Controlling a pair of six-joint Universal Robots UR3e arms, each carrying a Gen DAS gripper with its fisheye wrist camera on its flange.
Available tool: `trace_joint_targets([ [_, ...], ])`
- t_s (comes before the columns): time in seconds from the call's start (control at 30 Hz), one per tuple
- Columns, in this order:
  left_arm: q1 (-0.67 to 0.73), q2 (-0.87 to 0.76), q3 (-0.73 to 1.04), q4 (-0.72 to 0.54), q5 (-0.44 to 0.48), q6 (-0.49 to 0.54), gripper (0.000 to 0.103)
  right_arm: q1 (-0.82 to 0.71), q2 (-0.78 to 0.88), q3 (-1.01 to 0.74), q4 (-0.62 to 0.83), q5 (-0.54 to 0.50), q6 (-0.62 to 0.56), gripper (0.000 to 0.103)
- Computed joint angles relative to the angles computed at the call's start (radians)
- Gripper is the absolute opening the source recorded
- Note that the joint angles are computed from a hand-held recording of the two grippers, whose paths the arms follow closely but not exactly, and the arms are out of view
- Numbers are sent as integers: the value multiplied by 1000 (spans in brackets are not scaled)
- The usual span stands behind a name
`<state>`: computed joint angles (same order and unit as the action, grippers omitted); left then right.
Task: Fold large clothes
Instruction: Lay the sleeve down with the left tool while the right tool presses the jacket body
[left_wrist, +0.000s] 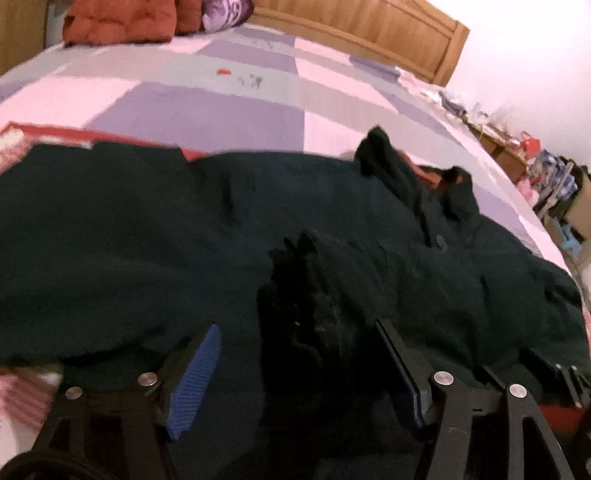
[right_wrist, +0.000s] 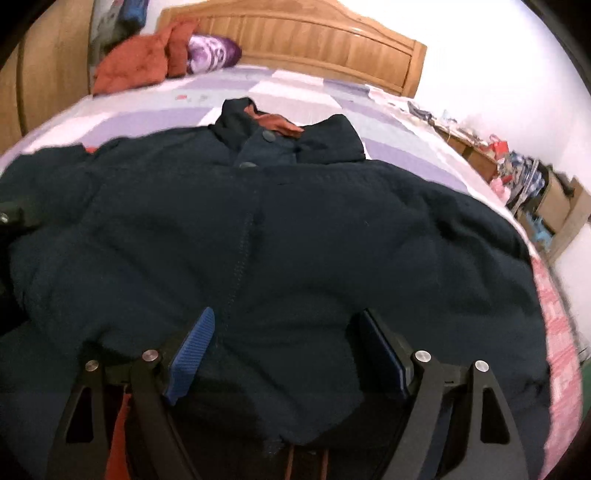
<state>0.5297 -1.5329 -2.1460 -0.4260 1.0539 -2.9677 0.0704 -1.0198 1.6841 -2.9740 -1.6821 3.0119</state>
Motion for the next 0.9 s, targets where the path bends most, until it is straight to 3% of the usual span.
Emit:
trace_joint_targets([
  [0.1, 83, 104, -64, -4, -6, 54, 72, 9, 47, -59, 6, -36, -16, 84],
  [0.17, 230, 206, -103, -108, -86, 118, 73, 32, 101, -116, -1, -77, -19, 84],
  [0.23, 361, 272, -124, -194, -124, 162, 80, 38, 118, -131, -7, -93, -23, 84],
  [0.33, 594, 330, -137, -306, -168, 219, 83, 34, 117, -127, -11, -89, -24, 84],
  [0.57, 963, 179, -71, -335, -130, 186, 84, 34, 112, -114, -23, -96, -30, 84],
  [0.8, 1055, 24, -70, -270, -100, 128, 86, 35, 116, -116, -27, -104, -35, 84],
  [0.9, 1040, -48, -81, -157, -112, 77, 92, 37, 119, -120, -26, -107, -36, 84],
])
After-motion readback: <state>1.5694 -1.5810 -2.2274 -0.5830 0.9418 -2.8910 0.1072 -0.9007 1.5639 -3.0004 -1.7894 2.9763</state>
